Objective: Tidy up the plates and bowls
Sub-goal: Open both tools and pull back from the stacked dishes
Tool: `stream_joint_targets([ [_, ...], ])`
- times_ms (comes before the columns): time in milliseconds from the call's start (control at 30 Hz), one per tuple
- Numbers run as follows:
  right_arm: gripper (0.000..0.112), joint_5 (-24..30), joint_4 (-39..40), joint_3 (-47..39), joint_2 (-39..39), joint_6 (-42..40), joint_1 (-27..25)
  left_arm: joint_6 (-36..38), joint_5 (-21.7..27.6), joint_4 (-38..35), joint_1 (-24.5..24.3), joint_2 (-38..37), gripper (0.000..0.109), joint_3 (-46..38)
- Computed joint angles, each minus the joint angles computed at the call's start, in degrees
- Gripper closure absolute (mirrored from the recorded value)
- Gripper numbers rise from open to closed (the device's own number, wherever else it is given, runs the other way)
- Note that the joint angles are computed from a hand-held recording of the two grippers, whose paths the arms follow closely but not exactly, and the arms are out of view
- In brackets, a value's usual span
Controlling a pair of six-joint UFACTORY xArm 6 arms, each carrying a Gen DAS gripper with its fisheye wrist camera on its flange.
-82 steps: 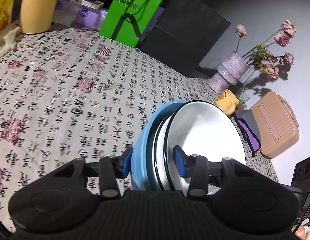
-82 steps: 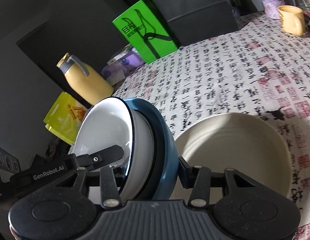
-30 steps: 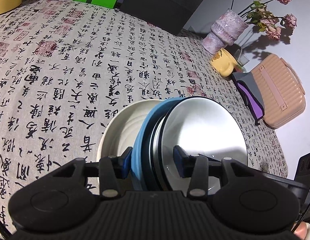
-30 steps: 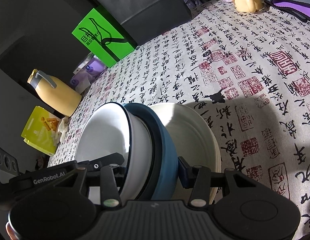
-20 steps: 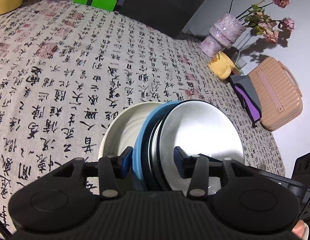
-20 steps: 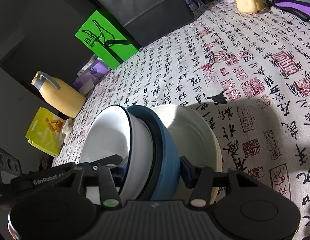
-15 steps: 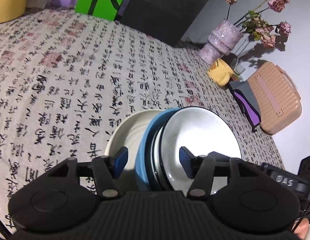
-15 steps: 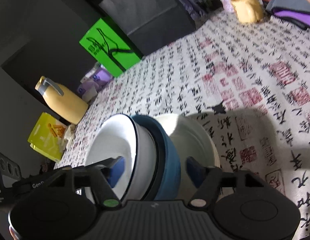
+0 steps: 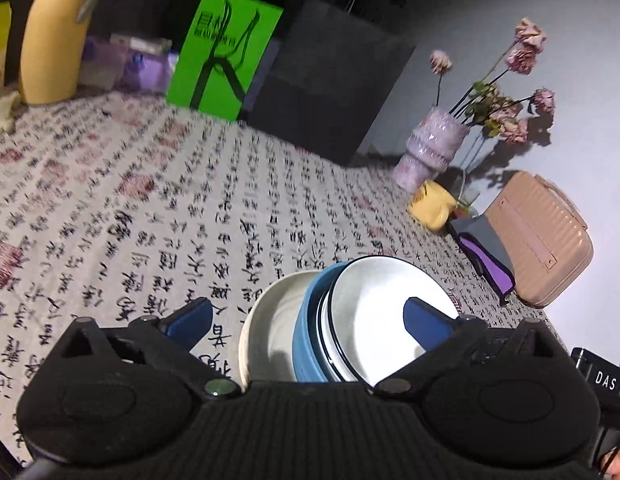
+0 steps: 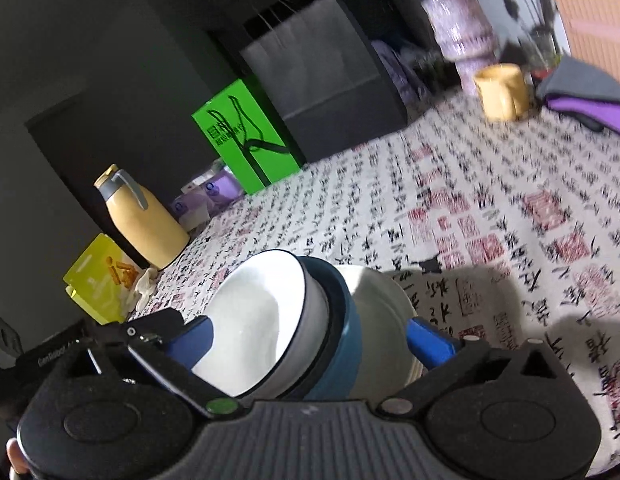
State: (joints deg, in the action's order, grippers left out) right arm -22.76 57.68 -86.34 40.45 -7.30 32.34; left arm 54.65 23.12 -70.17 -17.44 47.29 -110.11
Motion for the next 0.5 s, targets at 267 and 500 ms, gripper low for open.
stream_joint_targets([
  [267,0.009,-8.49,10.49,-0.51,-0.25,-15.0,5.23,20.96,-4.22,-19.71,-0.52,-8.15,0.006,10.88],
  [500,0.009,-15.05,11.92,2.14,-1.31,-17.07,9.01,40.99,-5.41,-37.2,-0.43,-14.29,0.006,18.5],
])
